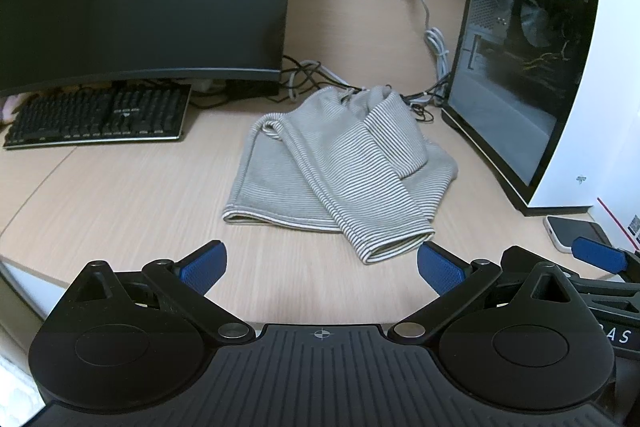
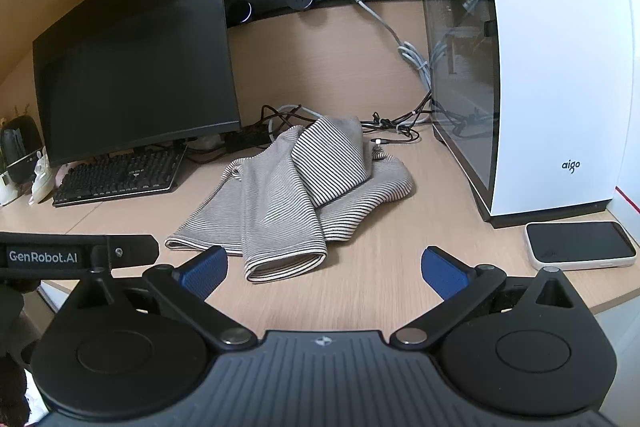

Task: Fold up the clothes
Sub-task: 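Move both grippers toward the crumpled striped sweater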

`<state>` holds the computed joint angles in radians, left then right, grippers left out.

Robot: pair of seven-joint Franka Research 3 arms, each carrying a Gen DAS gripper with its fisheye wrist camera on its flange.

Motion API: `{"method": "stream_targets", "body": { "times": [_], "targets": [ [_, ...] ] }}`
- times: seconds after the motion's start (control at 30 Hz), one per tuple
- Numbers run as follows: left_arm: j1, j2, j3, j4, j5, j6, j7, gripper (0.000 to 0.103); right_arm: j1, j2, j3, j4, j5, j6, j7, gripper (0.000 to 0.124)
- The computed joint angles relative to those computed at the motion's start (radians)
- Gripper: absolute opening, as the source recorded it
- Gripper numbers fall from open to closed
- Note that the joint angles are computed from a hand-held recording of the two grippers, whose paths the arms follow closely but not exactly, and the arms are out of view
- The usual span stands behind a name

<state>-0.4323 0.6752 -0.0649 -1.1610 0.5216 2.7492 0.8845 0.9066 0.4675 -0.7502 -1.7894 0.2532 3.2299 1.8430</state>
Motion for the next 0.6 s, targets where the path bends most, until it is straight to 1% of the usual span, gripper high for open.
{"method": "stream_targets", "body": {
  "times": [0.6],
  "targets": [
    [-0.005, 0.024, 0.005, 0.042, -0.002, -0.032, -0.004, 0.103, -0.079, 0.007, 0.081, 0.041, -0.023, -0.011, -0.002, 0.103]
  ]
}}
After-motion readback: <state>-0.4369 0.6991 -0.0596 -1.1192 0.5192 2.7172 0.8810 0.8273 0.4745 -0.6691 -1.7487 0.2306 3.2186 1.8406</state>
